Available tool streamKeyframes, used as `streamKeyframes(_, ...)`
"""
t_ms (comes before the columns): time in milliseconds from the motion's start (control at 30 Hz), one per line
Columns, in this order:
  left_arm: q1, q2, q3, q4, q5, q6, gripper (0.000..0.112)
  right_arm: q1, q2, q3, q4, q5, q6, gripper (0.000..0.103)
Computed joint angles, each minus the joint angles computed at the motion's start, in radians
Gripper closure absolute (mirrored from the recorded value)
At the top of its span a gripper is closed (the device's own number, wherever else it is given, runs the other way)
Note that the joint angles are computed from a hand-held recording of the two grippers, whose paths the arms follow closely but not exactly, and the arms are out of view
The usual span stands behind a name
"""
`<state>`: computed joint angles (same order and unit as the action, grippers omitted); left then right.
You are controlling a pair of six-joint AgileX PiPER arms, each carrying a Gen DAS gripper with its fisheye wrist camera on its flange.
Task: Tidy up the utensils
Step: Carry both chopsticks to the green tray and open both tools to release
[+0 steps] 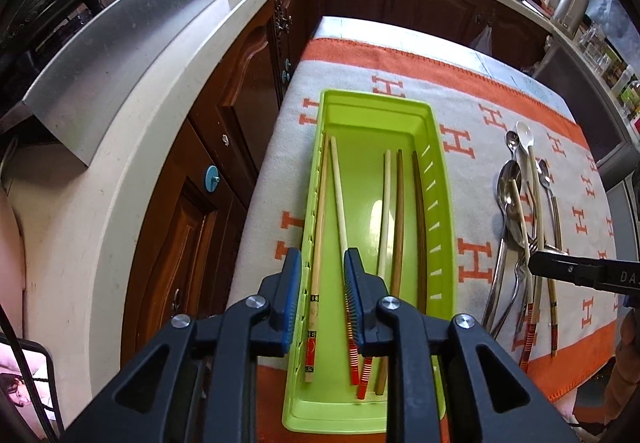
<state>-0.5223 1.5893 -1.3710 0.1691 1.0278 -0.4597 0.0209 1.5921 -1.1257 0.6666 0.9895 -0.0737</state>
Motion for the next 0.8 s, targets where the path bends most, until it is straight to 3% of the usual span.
streamKeyframes(400, 0.072, -0.039, 0.024, 0.019, -0.012, 0.002, 0.089, 0.131, 0.156, -0.266, 0.025, 0.050, 0.183, 0.097)
streamKeyframes(600, 0.102, -0.022, 0.030, -0.003, -0.026, 0.013, 0.085, 0.200, 0.257, -0.372, -0.057, 0.038, 0.256, 0.096)
streamKeyframes(667, 0.109, -0.019, 0.034, -0.005, -0.034, 0.006, 0.075, 0.217, 0.282, -0.405, -0.111, 0.053, 0.301, 0.090)
streamKeyframes(733, 0.108, -0.019, 0.040, 0.002, -0.040, -0.003, 0.073, 0.217, 0.293, -0.408, -0.120, 0.057, 0.306, 0.078)
streamKeyframes(800, 0.106, -0.018, 0.041, 0.000, -0.041, -0.002, 0.073, 0.214, 0.284, -0.394, -0.123, 0.044, 0.299, 0.077)
